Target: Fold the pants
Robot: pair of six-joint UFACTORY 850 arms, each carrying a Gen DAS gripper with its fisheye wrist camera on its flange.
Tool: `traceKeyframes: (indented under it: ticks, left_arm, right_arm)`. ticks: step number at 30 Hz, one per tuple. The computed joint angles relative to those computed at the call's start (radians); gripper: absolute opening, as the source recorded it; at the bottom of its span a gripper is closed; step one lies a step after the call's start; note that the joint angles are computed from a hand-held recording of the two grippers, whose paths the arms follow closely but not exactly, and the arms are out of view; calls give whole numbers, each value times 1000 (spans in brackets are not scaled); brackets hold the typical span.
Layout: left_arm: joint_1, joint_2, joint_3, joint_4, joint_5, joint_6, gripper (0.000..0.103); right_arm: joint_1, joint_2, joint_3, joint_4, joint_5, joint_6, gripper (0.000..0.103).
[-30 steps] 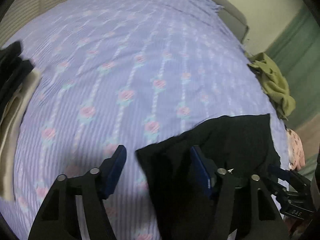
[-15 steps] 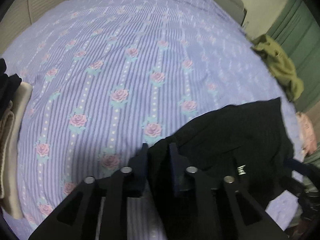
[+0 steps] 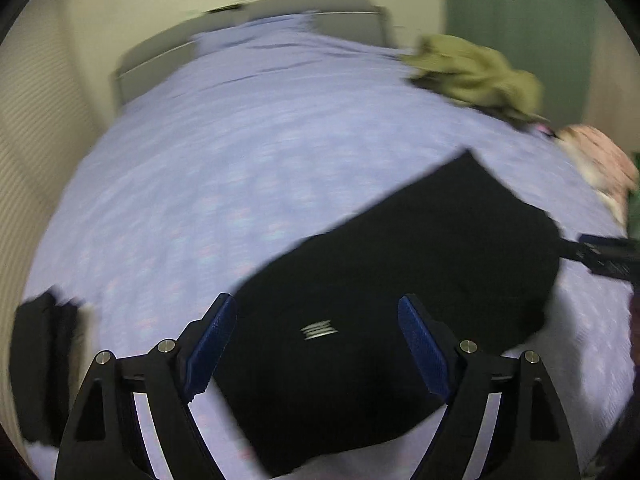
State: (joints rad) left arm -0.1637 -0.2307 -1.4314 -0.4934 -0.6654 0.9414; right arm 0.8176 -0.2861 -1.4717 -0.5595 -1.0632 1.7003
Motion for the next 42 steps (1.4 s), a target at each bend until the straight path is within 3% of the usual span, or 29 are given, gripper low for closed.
traceKeyframes:
  ticks: [6,11,15,19,21,24,26,29,33,37,38,42]
  left_arm:
    - [-159,-116,-123,-57,-25,123,83]
    - [-273,-295,-359,39,-68,17,83]
    - [-315,-353,-418,64,-59,11,83]
    - [-342,-459,-542,95,-112,22,83]
    - [-361,-518,-614,151,-118,-17,83]
    - [-392,-630,-771,231,-209,-131,83]
    - [-406,-647,-798,211,-265,-142,81]
    - [-415,-554,-657,57,-285,22,81]
    - [-445,-400,-426,-37,-249,227,81]
    - [-498,-194,-110,-127,-69,553,81]
    - [-519,-141,-21,-149,13,649,80]
    - [-586,-75,132,-135,191,771,66]
  right_arm:
    - [-18,191,258,-18,0,251,65]
    - [-34,282,407,-85,86,473,65]
    - [-56,331,516,-173,228,625,65]
    - [-85,342,582,-275,363,707,65]
    - [-99,331,594,-296,385,730,65]
    - [-108,329,624,-354,416,864,65]
    - [-98,331,629,-358,400,905,65]
    - [-56,348,625,-361,334,942,65]
    - [-5,363,592,-235,187,752,64]
    - [25,420,622,-173,107,708,63]
    - [32,437,633,-158,88,702,63]
    - [41,477,661,-99,14,666,62]
